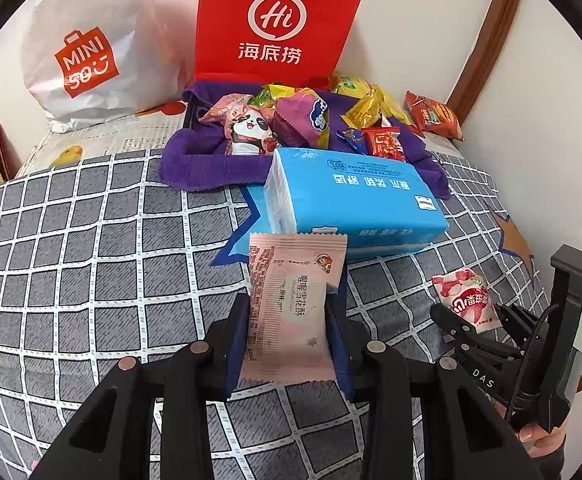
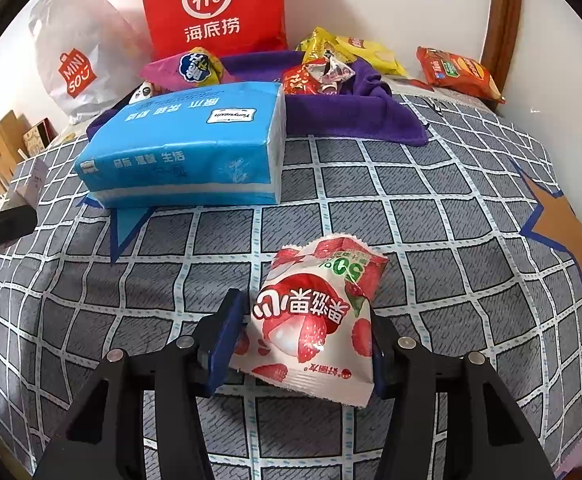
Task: Organize snacks
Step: 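Adjust the strawberry packet in the right tool while the left tool holds the wafer packet, then carry both packets over the purple towel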
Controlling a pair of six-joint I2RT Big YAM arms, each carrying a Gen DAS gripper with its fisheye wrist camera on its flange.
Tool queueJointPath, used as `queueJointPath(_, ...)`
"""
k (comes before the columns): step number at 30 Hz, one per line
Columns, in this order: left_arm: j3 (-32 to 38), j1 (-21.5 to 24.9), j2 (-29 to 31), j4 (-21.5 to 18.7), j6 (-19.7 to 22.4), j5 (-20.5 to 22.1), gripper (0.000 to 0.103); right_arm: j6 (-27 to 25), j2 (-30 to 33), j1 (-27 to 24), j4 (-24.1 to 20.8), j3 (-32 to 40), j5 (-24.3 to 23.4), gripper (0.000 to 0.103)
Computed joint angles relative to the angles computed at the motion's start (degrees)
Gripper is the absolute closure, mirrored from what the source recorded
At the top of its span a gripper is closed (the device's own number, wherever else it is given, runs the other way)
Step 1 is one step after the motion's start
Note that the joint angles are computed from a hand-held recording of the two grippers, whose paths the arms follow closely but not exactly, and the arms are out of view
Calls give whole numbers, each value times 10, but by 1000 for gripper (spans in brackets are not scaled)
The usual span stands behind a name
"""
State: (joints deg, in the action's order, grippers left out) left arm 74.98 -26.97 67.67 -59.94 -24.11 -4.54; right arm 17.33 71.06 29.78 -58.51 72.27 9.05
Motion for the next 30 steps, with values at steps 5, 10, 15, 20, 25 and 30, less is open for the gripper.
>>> queueJointPath(5,6,0,5,-1,3,-1,68,-5,-2,-7,8,-3,-8,54)
queueJointPath(10,7,2,3,2,0,-2,68,-22,-20,-32,31,-22,-54,62)
queueJointPath(15,2,6,1,7,-5,7,68,-34,-22,-37,26,-21,-69,61)
queueJointPath(20,5,7,-2,7,-3,10,68,-43,-16,-24,29,-19,-45,66)
queueJointPath(25,16,7,-6,8,2,8,68,-35,-19,-28,19,-4,-68,79)
queueJointPath(30,35,5,-1,9,7,7,68,-48,-16,-18,10,20,-64,85)
